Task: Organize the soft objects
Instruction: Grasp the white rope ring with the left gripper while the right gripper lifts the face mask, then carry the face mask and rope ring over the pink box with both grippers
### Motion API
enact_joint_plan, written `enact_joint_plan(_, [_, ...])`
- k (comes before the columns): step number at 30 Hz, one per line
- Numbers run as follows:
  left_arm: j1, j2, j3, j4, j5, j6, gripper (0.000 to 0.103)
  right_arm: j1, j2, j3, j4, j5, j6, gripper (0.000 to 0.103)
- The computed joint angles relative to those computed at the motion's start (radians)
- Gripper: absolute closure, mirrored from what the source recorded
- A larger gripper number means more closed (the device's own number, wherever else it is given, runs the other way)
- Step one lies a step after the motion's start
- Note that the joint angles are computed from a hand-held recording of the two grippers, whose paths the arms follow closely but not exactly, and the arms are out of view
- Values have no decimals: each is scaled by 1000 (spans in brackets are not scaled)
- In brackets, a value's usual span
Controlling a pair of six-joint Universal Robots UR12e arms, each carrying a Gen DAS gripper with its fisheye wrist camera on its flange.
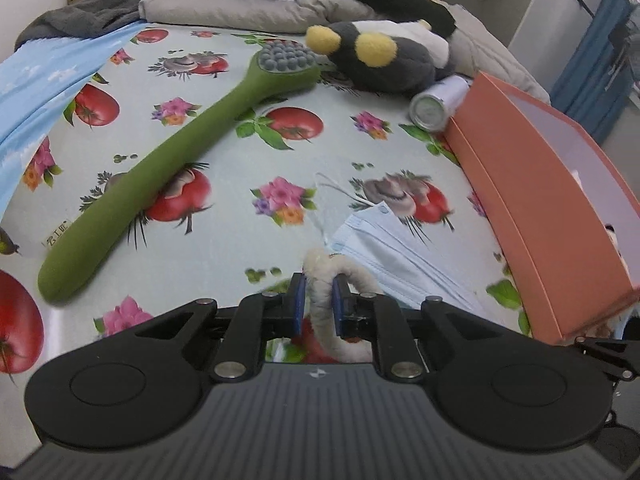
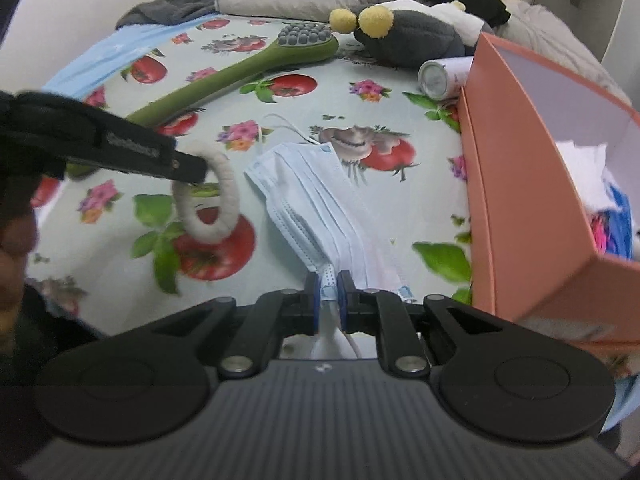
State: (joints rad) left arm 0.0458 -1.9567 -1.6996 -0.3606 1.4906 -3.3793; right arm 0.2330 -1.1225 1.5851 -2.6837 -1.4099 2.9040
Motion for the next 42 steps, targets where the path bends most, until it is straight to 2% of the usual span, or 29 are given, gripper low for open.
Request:
enact_joint_plan(2, [0,6,-6,-1,4,-3,86,-7,-10,10,5,39,8,86])
enact_joint_plan(4, [2,12,-11,-3,8,-9,86,-13,-14,11,23,71,27,76])
enact_joint_plan(6, [4,16,-15,-4,16,-9,86,-19,-14,6,35,104,45,48])
enact_joint_plan(8, [8,21,-17,-13,20,-9,86,-23,-12,7,10,124,62,39])
enact_joint_plan(13, [16,35,-27,-37,36,-9,86,-31,14,-7,-45,173,42,39])
enact_joint_plan(15, [20,38,-28,-50,32,-16,86,-26,33,-26,-35,152,20,39])
enact_joint_plan(22, [12,38,-23,-62,55,-17,86,-22,76,-65,4,172,-61,39])
enact_joint_plan(29, [0,31,-9,-74,59,-13,86,-14,86,-59,-25,153,-128,38])
enact_joint_plan(31, [-3,30,-5,-75,62,-13,86,-15,87,-61,-21,154,-130,39])
enact_joint_plan(34, [-7,29,0,-75,65,-12,86,-13,85,-61,-20,144,-128,59])
enact_joint_plan(36, [-8,30,2,-76,66,-10,86,-11,83,-56,-30,137,-133,88])
enact_joint_plan(42, [-11,34,2,-67,71,-7,86,-6,72,-42,-45,110,-156,94])
